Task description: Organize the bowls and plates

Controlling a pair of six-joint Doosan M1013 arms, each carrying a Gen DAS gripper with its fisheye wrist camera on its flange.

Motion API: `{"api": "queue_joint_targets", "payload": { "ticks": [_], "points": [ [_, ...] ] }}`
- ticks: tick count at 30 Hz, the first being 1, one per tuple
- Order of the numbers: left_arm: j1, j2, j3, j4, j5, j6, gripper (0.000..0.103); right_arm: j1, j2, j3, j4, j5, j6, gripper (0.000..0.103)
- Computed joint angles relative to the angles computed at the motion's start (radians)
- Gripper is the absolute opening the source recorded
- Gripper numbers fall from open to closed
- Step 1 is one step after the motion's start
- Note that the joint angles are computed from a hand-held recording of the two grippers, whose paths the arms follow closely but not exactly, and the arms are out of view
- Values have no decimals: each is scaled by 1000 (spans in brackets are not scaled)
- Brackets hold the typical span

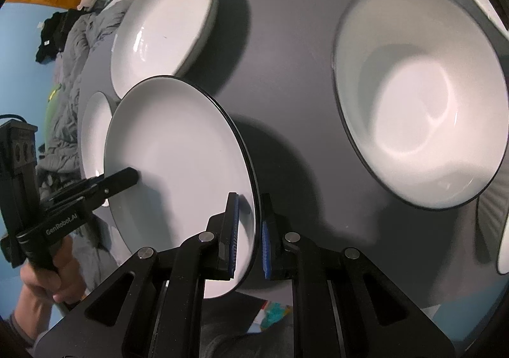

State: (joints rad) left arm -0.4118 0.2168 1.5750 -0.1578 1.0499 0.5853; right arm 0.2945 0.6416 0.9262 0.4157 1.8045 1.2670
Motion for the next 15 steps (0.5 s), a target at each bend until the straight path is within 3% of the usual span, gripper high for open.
{"api": "queue_joint_targets", "payload": {
  "ticks": [7,15],
  "points": [
    [39,-18,-14,14,7,21,19,21,29,-81,12,24,9,12],
    [96,2,-45,46,20,51,19,56,110,-220,28,53,40,12]
  ]
}}
